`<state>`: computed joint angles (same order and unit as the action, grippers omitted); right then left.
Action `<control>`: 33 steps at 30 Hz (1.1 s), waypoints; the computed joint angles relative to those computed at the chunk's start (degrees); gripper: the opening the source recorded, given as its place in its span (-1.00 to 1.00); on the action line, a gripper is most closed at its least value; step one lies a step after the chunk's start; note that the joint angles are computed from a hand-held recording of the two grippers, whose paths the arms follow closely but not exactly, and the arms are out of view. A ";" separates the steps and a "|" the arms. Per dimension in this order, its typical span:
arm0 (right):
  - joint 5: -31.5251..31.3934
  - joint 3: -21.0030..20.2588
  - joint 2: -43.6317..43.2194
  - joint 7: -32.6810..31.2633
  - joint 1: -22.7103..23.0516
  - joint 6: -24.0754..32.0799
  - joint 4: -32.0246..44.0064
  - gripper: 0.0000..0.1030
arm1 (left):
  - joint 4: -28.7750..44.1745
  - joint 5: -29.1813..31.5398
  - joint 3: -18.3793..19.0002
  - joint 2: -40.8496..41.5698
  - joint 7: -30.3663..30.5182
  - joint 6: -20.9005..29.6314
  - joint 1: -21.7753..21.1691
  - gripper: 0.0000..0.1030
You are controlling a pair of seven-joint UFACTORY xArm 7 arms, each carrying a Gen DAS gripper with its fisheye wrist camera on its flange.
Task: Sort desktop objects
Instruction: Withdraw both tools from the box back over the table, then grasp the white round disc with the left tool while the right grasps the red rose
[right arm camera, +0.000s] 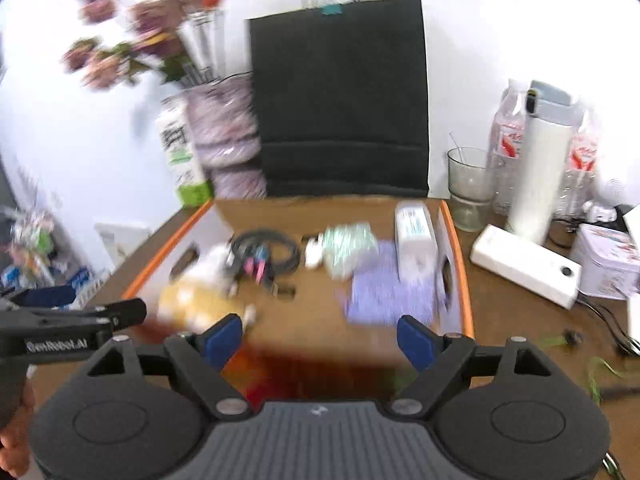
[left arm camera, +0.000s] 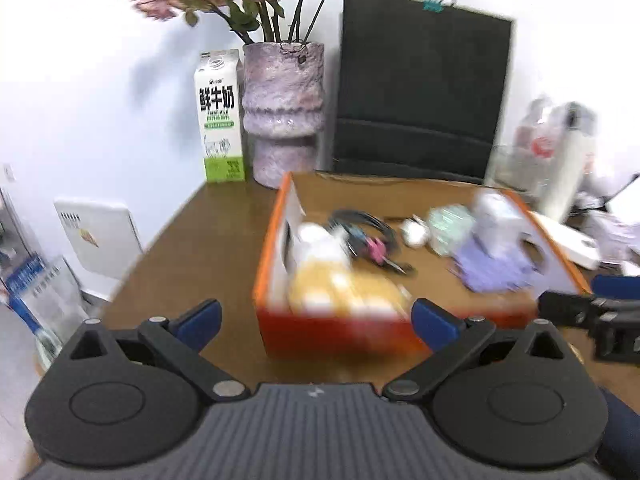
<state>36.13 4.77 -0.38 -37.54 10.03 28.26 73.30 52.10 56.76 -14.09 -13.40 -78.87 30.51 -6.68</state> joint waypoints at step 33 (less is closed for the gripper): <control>-6.22 -15.93 -49.25 2.35 15.99 -19.47 -58.17 0.74 | -26.21 -5.16 -17.90 -22.57 -9.88 4.27 -6.82 1.00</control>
